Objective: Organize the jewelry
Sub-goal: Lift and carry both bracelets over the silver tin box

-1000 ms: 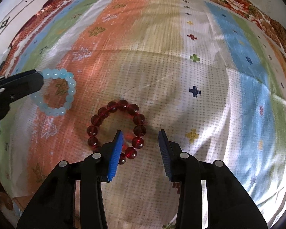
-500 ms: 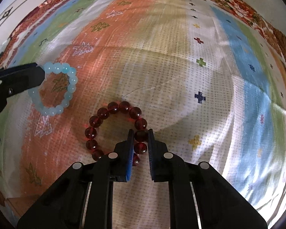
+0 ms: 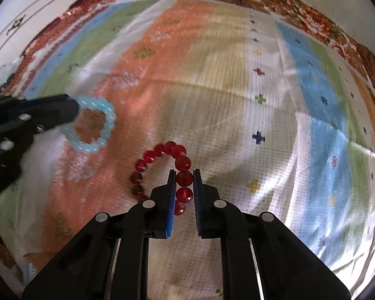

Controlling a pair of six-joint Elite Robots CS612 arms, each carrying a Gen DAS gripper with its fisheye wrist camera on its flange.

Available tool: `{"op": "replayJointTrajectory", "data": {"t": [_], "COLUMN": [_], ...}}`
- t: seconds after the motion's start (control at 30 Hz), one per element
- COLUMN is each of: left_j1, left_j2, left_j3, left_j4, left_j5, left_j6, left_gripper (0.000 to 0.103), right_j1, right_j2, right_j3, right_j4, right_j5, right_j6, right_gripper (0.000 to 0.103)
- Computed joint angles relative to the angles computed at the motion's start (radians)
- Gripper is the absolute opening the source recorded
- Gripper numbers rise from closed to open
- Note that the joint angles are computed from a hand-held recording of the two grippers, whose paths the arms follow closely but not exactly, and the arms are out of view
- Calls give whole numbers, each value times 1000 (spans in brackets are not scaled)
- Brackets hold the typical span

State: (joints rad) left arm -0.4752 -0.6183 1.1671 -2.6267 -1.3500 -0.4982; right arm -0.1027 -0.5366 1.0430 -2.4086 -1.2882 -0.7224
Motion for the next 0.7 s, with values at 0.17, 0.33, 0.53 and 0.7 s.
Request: {"op": "replayJointTrajectory", "data": {"t": [0.17, 0.33, 0.53, 0.7], "left_j1": [-6, -12, -18, -24], "left_j2": [-15, -32, -46, -61], "left_j3": [20, 41, 60, 81], "left_j4": [-21, -46, -67, -88], "left_j5": [5, 11, 17, 25], "left_j6": [-4, -9, -11, -17], "left_gripper": [11, 11, 11, 11], "right_j1": [-5, -9, -19, -29], "right_j2": [-35, -56, -77, -100], "right_j3": [47, 74, 102, 128], "right_j4": [-33, -61, -89, -108], "right_j5": [41, 57, 83, 118], "right_j6": [-13, -18, -16, -11], "right_gripper": [14, 14, 14, 14]}}
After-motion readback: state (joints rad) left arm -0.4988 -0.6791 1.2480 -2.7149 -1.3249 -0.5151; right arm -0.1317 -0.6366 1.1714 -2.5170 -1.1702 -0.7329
